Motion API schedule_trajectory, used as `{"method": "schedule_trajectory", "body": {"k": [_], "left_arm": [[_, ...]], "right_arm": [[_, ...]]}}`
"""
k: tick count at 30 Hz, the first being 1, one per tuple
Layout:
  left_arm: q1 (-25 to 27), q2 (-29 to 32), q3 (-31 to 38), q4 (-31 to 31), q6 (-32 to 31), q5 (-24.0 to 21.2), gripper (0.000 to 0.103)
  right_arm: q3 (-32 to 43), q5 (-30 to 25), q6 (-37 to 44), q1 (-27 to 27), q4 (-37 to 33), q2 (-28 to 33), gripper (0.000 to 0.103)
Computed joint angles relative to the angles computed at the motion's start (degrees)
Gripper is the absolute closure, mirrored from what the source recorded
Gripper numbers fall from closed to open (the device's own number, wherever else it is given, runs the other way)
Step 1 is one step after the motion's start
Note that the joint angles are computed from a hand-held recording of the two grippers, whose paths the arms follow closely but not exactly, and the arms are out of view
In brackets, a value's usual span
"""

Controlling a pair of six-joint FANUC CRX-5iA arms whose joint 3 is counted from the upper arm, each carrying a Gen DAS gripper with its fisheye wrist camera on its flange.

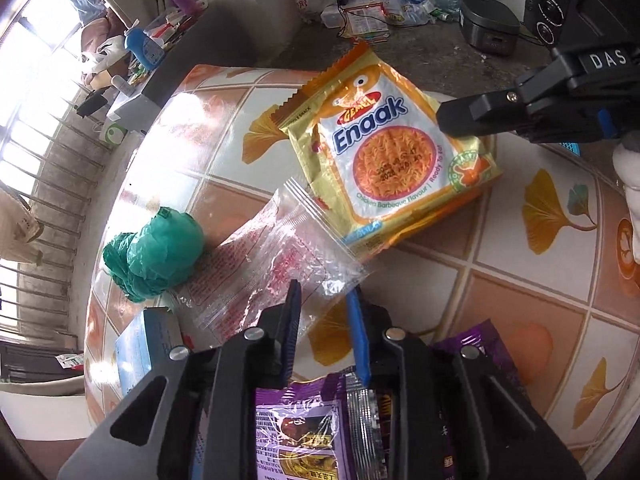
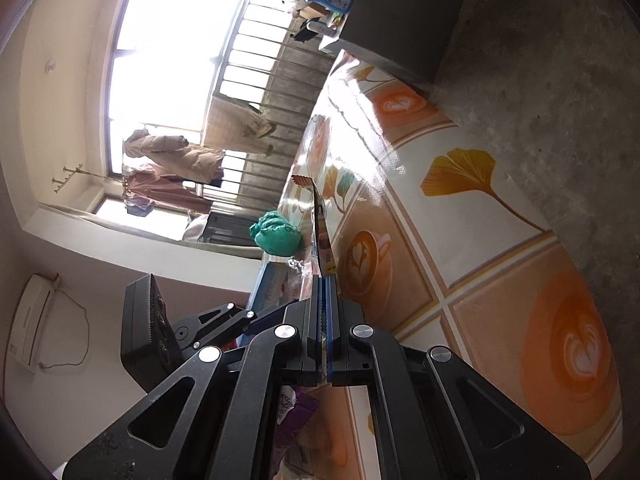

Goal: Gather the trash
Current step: 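Carry both items to the blue basket and open both tools to drop them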

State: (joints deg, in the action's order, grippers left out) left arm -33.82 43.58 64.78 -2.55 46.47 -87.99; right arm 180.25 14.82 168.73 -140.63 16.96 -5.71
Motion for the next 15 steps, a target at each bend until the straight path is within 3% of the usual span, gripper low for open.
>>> {"method": "schedule_trajectory", "body": {"k": [7,15], "left_arm": [[0.1,-4.7,-6.7,0.2,-1.7,5.4,0.092],[2.0,-12.2,-14.6,2.3,-1.1,14.0,0.099]], "right_arm": [[-1.1,2.7,-4.5,0.9,4.2,0.7,0.103],[-3.3,7.5,-14.6,3.9,14.7,2.1,0.103]]}}
